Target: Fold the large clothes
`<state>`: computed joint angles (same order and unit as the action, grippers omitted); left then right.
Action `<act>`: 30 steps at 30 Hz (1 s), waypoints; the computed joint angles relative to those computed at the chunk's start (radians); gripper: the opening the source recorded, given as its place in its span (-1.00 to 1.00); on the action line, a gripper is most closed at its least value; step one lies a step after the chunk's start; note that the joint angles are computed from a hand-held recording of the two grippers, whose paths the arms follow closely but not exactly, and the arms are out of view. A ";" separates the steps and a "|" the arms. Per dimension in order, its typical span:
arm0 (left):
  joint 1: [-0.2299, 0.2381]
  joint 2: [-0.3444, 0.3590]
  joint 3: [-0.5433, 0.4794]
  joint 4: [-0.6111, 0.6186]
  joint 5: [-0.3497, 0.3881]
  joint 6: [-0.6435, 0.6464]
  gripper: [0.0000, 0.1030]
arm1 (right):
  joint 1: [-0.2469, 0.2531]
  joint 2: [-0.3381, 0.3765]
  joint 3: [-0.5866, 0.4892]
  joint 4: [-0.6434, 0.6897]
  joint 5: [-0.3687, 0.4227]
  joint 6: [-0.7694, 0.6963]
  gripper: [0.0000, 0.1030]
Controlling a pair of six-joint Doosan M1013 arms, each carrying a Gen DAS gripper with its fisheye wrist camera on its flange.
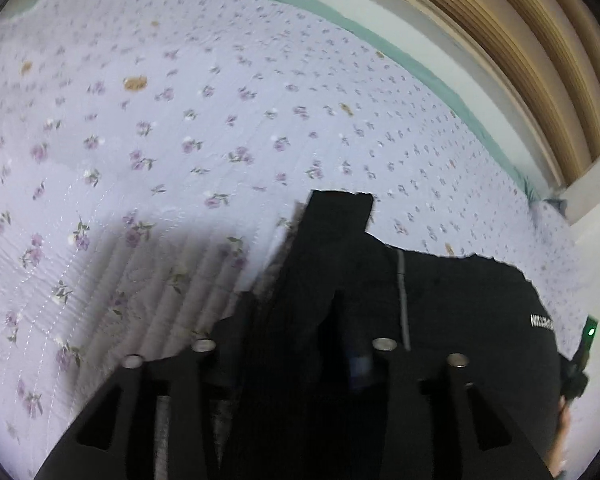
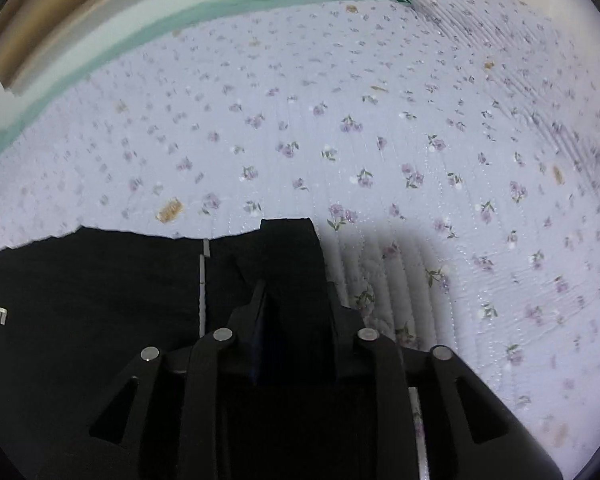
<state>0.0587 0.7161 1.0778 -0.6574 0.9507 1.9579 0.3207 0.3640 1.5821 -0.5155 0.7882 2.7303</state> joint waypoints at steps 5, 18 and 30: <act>0.053 -0.021 0.022 -0.143 0.030 0.103 -0.07 | -0.021 -0.044 0.049 0.065 -0.092 0.009 -0.33; 0.041 -0.340 0.295 -0.191 0.029 0.493 -0.07 | 0.200 -0.195 0.028 0.151 -0.029 -0.243 0.58; -0.084 -0.287 0.387 0.056 -0.030 0.215 -0.08 | 0.254 -0.023 -0.060 0.173 0.183 -0.240 0.84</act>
